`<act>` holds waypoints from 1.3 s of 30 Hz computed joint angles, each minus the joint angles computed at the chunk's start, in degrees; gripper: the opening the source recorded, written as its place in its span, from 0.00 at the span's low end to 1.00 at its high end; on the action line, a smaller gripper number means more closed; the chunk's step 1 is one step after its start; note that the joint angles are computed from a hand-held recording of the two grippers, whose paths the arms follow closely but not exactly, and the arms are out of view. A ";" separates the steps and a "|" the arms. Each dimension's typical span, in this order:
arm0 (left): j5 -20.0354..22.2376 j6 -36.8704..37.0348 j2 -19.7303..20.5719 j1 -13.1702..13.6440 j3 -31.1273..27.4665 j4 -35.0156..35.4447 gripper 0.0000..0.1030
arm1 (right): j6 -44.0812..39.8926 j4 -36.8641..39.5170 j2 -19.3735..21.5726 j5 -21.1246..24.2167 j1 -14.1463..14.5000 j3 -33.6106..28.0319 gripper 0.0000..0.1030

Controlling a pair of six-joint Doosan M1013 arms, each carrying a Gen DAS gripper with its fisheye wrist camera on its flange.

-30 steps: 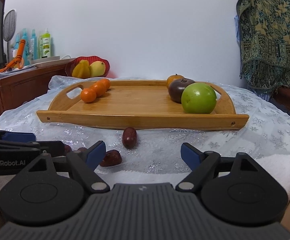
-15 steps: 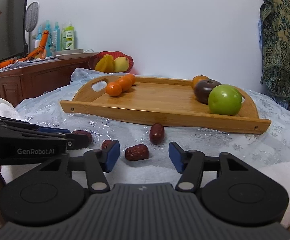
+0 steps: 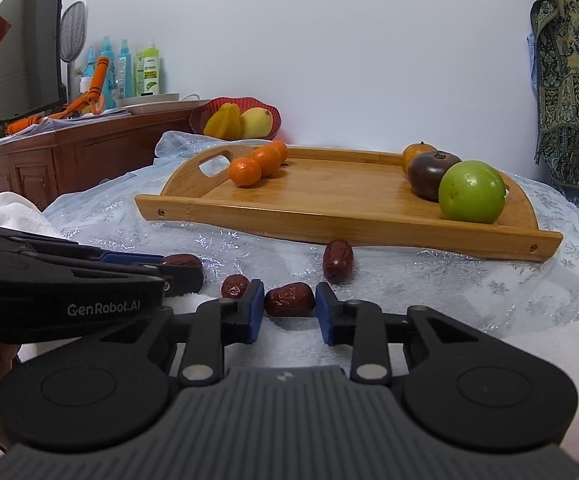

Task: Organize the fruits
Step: 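Grasp a red date with the left tool while the right tool grasps another date, then carry the date with the left tool while the right tool carries its date onto the tray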

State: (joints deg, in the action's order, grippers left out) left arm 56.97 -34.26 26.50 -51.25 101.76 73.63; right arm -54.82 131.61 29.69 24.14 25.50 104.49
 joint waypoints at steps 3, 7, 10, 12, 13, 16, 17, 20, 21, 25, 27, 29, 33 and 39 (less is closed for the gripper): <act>0.52 0.06 0.20 -0.06 -0.26 -0.12 0.20 | -0.52 0.63 0.03 -0.13 0.10 -0.01 0.37; 0.89 -0.19 0.32 -0.08 -0.40 -0.03 0.20 | -2.34 2.63 0.03 -0.18 0.26 0.08 0.36; 1.53 0.13 0.50 -0.15 -0.63 -0.04 0.20 | -4.59 5.05 0.01 -0.32 0.44 0.23 0.32; 1.44 -0.16 0.47 -0.10 -0.60 0.07 0.20 | -5.19 5.77 0.01 -0.35 0.49 0.23 0.31; 1.48 -0.19 0.48 -0.09 -0.64 0.02 0.20 | -6.06 6.67 -0.04 -0.23 0.55 0.36 0.31; 1.77 0.18 0.60 -0.09 -0.84 -0.01 0.20 | -8.28 8.73 -0.08 0.01 0.66 0.49 0.31; 1.82 0.19 0.61 -0.12 -0.86 0.07 0.20 | -8.34 8.98 -0.10 0.08 0.65 0.48 0.31; 2.15 0.29 0.59 -0.13 -0.92 0.69 0.20 | -7.16 8.88 -0.21 0.37 0.49 0.41 0.31; 2.30 0.14 0.54 -0.10 -0.91 1.03 0.20 | -6.79 8.81 -0.26 0.61 0.40 0.37 0.31; 2.81 -1.44 0.21 0.48 -0.97 2.08 0.20 | -5.80 9.25 -0.27 1.32 0.14 -0.23 0.31; 3.57 -1.17 0.21 0.95 -1.34 2.43 0.20 | -5.72 9.95 -0.08 1.25 0.09 -1.01 0.31; 4.01 -1.03 0.08 1.51 -1.61 3.21 0.20 | -5.68 10.95 0.18 0.99 0.05 -2.01 0.30; 4.77 -0.44 -0.19 2.64 -2.02 4.67 0.20 | -5.26 12.71 0.86 -0.16 -0.13 -4.48 0.31; 2.93 2.01 -0.11 5.07 -3.31 3.48 0.20 | -10.61 20.79 2.40 -4.52 0.19 -8.36 0.31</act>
State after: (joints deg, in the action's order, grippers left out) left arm 59.89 -32.25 26.38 -46.18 98.45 77.11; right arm -65.43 152.39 32.09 19.63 25.69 96.13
